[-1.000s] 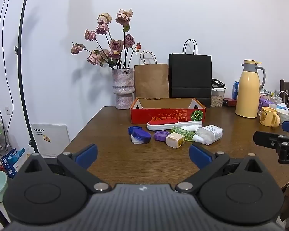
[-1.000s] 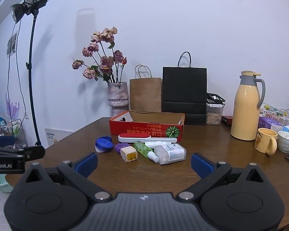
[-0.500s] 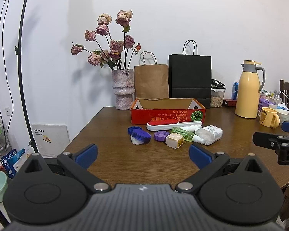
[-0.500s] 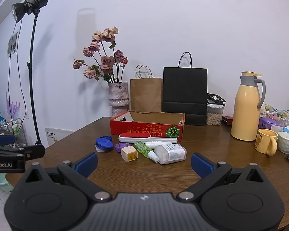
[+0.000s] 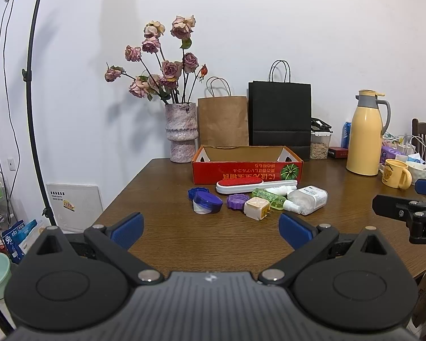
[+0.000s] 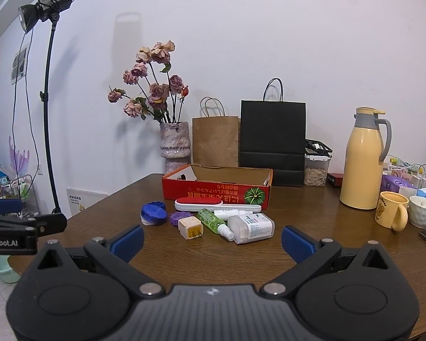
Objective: Organize rigid objects
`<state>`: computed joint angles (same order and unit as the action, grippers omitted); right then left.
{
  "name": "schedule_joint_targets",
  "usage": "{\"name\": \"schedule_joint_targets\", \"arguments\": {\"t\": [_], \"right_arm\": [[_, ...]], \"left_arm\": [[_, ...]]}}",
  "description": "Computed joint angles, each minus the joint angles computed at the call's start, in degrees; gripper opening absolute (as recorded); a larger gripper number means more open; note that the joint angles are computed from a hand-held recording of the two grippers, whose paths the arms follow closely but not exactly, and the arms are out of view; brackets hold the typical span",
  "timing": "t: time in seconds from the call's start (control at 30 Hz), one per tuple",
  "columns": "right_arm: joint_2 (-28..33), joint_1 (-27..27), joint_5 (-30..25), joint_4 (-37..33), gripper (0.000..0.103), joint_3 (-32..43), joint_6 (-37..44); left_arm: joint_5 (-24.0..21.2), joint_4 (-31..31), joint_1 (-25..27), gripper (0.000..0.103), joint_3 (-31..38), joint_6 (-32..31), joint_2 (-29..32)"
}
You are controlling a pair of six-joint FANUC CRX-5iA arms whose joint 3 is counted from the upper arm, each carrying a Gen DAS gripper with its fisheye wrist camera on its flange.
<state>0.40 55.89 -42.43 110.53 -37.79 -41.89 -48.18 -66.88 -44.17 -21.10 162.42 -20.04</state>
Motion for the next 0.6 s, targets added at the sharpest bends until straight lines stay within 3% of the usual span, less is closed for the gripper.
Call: {"name": "schedule_joint_targets", "arguments": {"t": [0.6], "right_arm": [[-0.2, 0.4, -0.3, -0.7, 0.103, 0.4, 1.1]], "left_arm": [[0.1, 0.1, 0.0, 0.103, 0.4, -0.1, 0.1]]}}
